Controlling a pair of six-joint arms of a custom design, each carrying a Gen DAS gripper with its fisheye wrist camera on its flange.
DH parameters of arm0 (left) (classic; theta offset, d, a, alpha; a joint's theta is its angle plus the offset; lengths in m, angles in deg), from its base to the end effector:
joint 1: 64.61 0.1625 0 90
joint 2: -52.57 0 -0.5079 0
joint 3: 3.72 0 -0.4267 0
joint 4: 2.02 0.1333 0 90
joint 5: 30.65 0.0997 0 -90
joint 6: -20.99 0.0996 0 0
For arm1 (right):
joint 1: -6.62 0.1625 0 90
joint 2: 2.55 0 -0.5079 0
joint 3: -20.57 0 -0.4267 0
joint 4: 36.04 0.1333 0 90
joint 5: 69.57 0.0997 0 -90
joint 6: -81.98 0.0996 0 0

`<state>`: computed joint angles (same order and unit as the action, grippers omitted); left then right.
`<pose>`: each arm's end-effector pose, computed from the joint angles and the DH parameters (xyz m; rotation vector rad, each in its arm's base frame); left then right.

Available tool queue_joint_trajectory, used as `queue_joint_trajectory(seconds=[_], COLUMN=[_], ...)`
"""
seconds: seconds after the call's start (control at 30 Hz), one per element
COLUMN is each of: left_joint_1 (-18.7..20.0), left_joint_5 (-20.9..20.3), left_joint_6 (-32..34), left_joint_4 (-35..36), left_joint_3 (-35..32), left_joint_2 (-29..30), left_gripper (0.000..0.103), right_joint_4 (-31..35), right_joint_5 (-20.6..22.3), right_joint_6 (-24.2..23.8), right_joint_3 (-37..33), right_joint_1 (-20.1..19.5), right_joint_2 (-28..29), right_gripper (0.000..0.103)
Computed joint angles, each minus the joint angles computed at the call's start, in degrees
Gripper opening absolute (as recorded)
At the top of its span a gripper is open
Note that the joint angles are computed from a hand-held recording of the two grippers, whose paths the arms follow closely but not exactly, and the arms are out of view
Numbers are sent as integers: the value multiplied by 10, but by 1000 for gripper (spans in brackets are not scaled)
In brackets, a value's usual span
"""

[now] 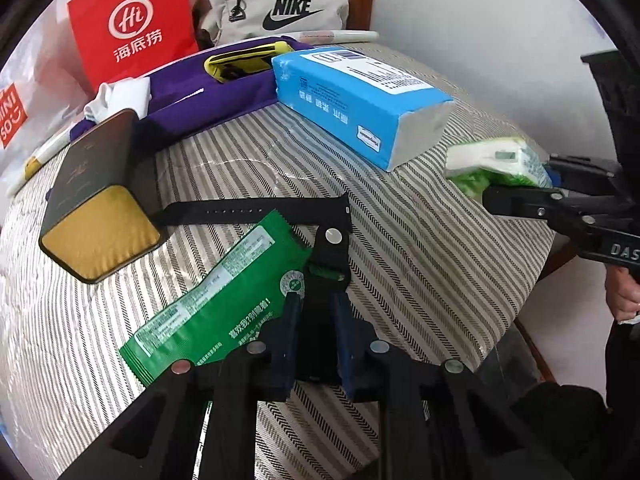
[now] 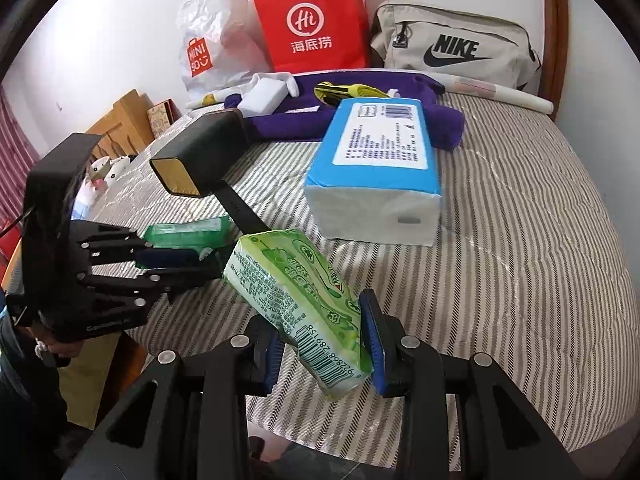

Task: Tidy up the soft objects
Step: 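Grasp the black watch strap with the left tool while the right tool holds the wipes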

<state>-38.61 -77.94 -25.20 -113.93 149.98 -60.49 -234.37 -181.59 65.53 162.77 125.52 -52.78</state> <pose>-0.0879 -0.2663 0.2506 0.5252 2.3506 -0.5439 0.2927 -0.3317 0.0659 0.9915 -2.5731 0.4520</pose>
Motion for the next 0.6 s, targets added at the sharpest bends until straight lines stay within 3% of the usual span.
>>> queue_joint_trajectory(seconds=[0.1, 0.13, 0.23, 0.33, 0.37, 0.43, 0.6], left_joint_1=[-2, -5, -36, -31, -32, -36, -37], left_joint_5=[-1, -3, 9, 11, 16, 22, 28], left_joint_6=[7, 16, -3, -8, -15, -27, -36], left_joint_4=[-14, -23, 5, 0, 9, 26, 26], left_joint_3=[6, 10, 17, 16, 15, 15, 16], left_joint_2=[-5, -4, 11, 12, 9, 1, -2], left_gripper=[24, 31, 36, 34, 26, 21, 20], right_joint_4=[1, 1, -1, -9, -10, -12, -21], right_joint_5=[-7, -7, -7, -4, -3, -1, -6], right_joint_6=[8, 11, 12, 10, 10, 8, 6], right_joint_3=[-2, -3, -5, -4, -4, -3, -3], right_joint_1=[-7, -10, -17, -20, -21, -22, -20], right_joint_2=[5, 7, 15, 17, 17, 17, 22], right_gripper=[35, 35, 35, 35, 35, 35, 35])
